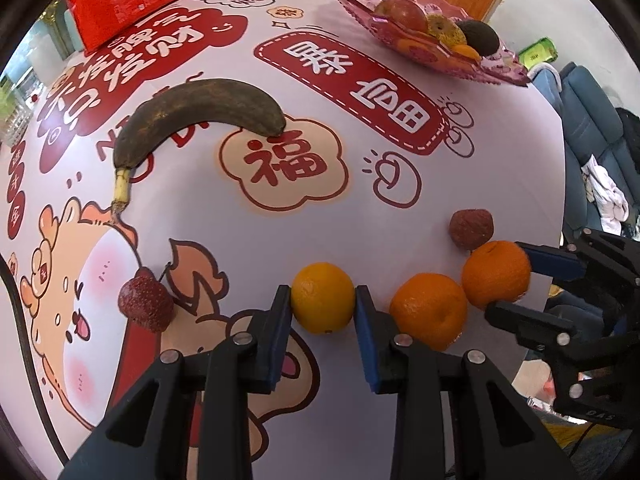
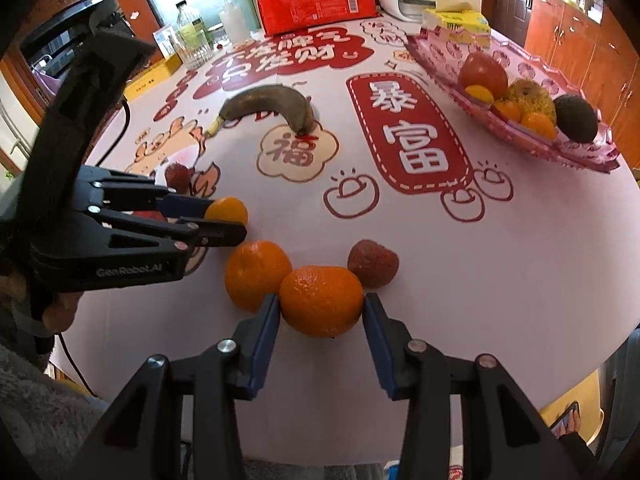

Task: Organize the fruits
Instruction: 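Grasp the small orange with the left tool while the right tool grasps the mandarin, then carry the orange and mandarin in both tools over the pink bowl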

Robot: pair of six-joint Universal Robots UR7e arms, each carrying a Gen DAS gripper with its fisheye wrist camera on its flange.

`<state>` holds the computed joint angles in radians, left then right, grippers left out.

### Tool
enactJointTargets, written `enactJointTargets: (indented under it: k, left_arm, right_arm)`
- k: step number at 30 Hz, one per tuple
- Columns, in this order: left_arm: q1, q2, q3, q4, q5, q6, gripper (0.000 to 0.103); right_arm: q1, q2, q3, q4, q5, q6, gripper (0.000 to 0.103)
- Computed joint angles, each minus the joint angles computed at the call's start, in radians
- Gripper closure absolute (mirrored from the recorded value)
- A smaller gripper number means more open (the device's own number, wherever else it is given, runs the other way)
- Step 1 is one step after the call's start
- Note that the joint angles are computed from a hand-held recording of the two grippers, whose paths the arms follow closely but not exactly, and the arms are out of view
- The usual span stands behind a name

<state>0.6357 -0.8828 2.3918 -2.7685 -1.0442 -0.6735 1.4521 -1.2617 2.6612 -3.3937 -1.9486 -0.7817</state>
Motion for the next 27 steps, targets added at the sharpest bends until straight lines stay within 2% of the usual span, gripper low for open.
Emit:
enactJointTargets:
  k: [6, 13, 19, 27]
  left_arm:
    - [-0.044, -0.065, -0.001, 0.047, 0.047, -0.063, 0.074]
    - [-0.096, -0.127, -0.058, 0.14, 0.143, -0.129, 0.074]
    - [-0.112, -0.113, -0.163, 0.2, 0.213, -0.143, 0.074]
    - [-0.116, -0.033, -0.308, 0.235, 0.266, -0.14, 0.074]
  right_arm:
    - [0.031, -0.088, -0.002, 0.064, 0.043, -0.018, 0.06]
    - [0.063, -0.185, -0.041, 0.146, 0.111, -0.033, 0.06]
    - [0.062, -0.255, -0.098, 0.24, 0.16, -0.047, 0.06]
    - [0.034, -0.312, -0.182, 0.338, 0.222, -0.098, 0.06]
